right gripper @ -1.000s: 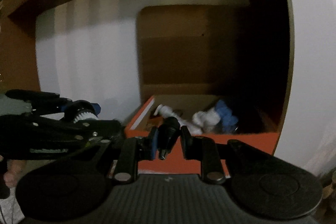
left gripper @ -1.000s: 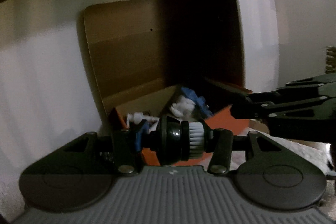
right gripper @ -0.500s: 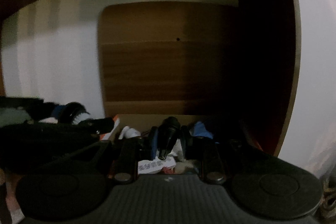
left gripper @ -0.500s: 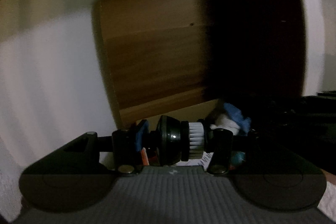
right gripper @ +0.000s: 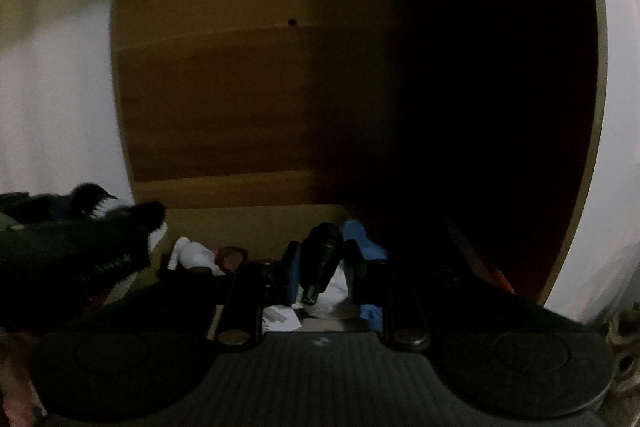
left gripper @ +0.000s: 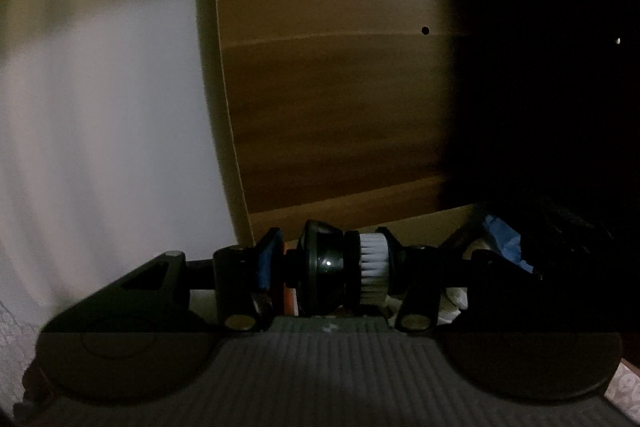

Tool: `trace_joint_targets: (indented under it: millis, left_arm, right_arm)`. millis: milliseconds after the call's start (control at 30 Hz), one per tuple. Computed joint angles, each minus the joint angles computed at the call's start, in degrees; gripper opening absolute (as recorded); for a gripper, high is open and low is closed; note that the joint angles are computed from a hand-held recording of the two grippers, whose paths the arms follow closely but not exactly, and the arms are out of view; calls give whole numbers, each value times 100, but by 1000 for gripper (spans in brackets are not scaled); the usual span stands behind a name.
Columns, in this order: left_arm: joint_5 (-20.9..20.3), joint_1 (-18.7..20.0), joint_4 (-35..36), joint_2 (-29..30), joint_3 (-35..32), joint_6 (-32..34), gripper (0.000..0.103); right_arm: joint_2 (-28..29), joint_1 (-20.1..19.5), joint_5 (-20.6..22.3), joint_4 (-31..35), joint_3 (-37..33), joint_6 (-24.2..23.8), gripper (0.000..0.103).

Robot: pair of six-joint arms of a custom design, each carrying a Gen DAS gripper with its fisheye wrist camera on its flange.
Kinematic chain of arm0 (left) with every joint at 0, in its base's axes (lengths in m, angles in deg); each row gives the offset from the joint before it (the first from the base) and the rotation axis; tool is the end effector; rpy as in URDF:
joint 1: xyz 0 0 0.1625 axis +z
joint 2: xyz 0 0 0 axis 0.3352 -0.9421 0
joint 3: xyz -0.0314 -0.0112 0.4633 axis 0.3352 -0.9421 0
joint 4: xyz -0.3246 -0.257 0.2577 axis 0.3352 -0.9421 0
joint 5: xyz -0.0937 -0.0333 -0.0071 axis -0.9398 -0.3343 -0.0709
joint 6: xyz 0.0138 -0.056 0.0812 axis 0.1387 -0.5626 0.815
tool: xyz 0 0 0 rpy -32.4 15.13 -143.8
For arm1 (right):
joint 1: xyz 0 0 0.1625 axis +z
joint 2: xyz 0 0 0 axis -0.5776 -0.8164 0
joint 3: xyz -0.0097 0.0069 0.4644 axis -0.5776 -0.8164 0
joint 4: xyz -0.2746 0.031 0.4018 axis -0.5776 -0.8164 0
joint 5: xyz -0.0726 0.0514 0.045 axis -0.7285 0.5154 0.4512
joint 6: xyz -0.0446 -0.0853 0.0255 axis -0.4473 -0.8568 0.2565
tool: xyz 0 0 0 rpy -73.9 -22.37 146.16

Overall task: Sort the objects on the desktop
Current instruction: 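Carry the white-bristled brush over the orange box with the left gripper, then open the left gripper to drop the brush into the orange box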

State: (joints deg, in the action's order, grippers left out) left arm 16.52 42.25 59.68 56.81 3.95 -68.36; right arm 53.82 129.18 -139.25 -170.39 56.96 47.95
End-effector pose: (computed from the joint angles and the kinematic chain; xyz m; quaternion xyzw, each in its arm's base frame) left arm -0.2525 -0.8216 0.0365 0.4360 0.7604 -0.4399 0.1956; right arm 0.1312 -0.7544 0.1525 0.0672 -0.7223 0.5705 0.3851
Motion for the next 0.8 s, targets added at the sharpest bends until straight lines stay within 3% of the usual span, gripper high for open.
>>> trace_joint_targets:
  millis: [467,500,533,567,600,667,733,800]
  left_arm:
    - [-14,-44,285,111,-175,3,51]
    - [-23,-45,262,113,-178,8,56]
    - [-50,-54,169,85,-113,27,73]
    - [-124,-71,-23,48,-12,63,77]
    - [-267,-98,-313,0,145,159,84]
    - [-300,-96,-362,33,90,233,89]
    - [-384,-94,-376,35,72,145,102]
    - [-414,-82,-555,-11,156,75,103]
  right_arm:
    - [32,12,-69,108,-112,100,22]
    - [35,11,-64,99,-117,119,22]
    - [48,8,-50,59,-132,125,28]
    - [51,7,-47,52,-132,141,36]
    - [60,9,-45,1,-130,136,51]
    - [94,12,-66,-136,-144,30,59]
    - [118,3,-89,-148,-180,-15,64]
    - [162,6,-132,-349,-211,-113,79]
